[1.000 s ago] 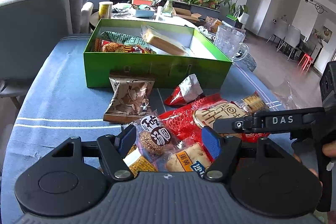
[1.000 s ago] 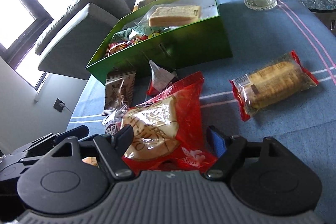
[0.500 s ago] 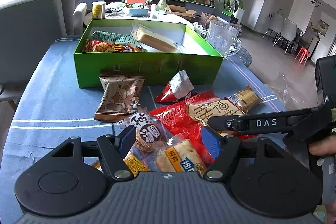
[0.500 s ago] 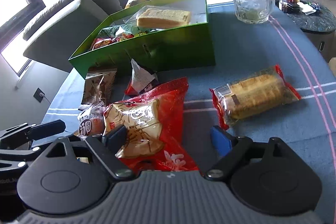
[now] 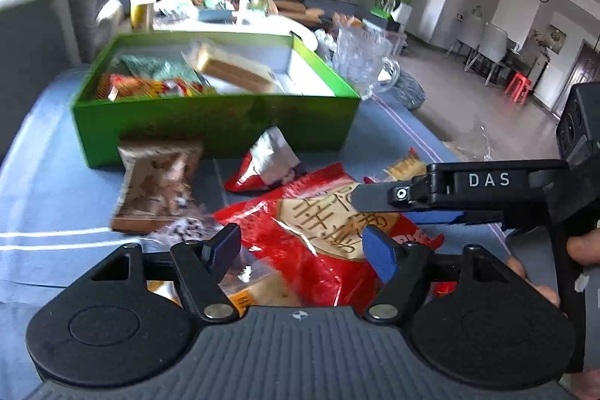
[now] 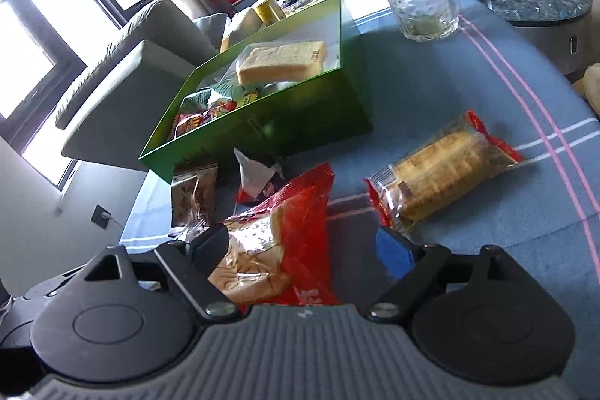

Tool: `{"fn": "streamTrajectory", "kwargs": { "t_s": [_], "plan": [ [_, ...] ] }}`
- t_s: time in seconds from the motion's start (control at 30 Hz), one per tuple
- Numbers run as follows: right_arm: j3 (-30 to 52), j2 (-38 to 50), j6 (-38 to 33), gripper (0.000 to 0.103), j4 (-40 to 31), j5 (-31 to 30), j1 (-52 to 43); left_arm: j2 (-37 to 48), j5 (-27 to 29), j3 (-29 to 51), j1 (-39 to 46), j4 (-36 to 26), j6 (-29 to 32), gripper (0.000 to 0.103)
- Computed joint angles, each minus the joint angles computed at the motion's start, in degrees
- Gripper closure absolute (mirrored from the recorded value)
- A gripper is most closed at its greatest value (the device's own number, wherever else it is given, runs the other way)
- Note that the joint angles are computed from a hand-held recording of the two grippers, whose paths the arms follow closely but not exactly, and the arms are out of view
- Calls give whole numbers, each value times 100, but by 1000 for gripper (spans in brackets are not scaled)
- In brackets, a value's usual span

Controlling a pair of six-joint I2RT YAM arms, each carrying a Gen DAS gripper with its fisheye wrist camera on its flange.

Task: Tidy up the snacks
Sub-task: 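Move the right gripper to the large red bread bag and grasp it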

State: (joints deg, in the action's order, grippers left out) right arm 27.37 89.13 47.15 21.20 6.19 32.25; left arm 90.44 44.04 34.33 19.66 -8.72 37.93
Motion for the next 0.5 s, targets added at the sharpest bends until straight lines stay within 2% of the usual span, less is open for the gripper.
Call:
{"fn": "streamTrajectory", "kwargs": {
  "t_s": [0.1, 0.13, 0.37, 0.5],
  "plan": [
    [-124, 187, 331, 38, 418, -622, -295, 215, -186, 67, -268, 89, -281, 34],
    [-165, 224, 392, 39, 532, -764, -367, 271, -179, 96, -333, 72, -287, 34],
    [-134, 127, 289, 40, 402, -665, -283, 329, -404, 4, -625, 426, -499, 28],
    [-10, 177, 91, 34, 243, -630, -247, 433, -431, 16, -652, 536, -569, 24]
  ]
}}
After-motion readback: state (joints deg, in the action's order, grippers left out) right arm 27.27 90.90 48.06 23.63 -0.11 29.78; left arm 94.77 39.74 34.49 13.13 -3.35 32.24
